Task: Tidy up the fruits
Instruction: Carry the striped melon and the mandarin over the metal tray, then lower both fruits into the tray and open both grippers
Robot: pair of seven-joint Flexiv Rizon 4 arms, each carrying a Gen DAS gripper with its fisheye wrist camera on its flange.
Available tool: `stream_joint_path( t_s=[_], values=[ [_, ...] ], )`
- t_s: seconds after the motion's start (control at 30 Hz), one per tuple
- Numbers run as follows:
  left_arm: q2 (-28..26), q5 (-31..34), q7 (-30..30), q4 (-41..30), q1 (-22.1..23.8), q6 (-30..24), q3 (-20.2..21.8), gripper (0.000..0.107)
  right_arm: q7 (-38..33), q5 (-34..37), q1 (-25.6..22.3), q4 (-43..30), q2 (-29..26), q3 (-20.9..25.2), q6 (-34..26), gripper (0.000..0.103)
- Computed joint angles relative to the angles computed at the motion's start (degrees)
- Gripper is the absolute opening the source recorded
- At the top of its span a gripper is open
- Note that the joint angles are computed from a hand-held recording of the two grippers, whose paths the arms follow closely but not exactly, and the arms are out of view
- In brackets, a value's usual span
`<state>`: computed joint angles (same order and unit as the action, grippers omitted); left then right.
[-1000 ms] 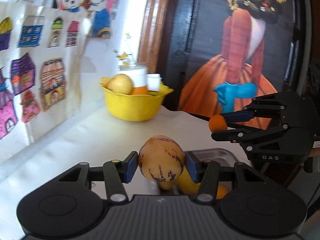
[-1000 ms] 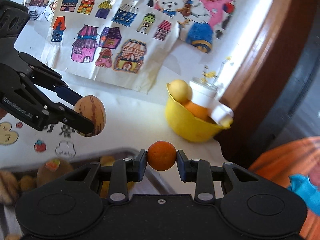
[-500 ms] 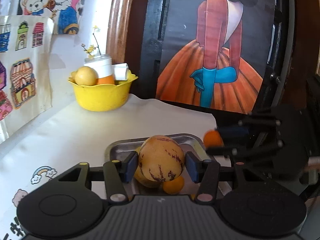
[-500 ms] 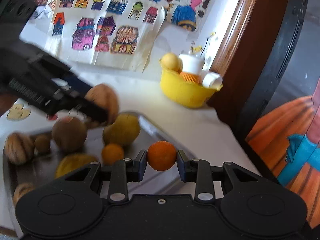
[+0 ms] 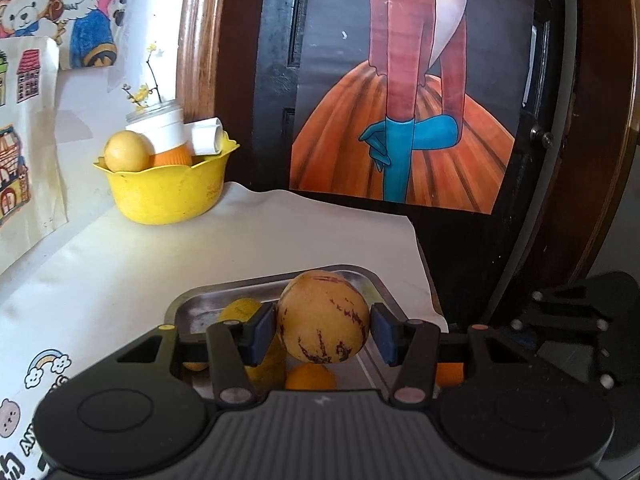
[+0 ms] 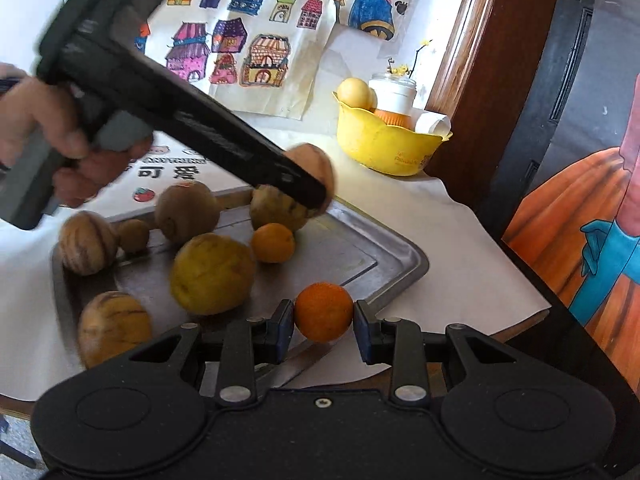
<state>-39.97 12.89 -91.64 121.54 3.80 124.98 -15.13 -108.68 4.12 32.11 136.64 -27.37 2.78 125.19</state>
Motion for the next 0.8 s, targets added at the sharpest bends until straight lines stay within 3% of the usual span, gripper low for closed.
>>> stream_joint_path(
  t_s=[0.2,0.5,0.8],
  values=[
    [-0.7,0.2,0.3,-1.9,0.8,-3.7,-2.1,0.056,-1.0,5.6,5.4,2.2,1.3,-0.9,0.5,0.034],
    [-1.3,-2.9,1.3,-3.5,-0.1,-7.6,-2.8,0.056,-8.3,18.4,18.6,1.0,0.0,-8.6,0.0,0.035],
    [-1.3,-5.8,3.0,-3.5,-2.5,-8.7,-1.0,0.056,-9.3,21.0,20.7,0.3,-0.6,-9.5,-0.1,0.035]
  ],
)
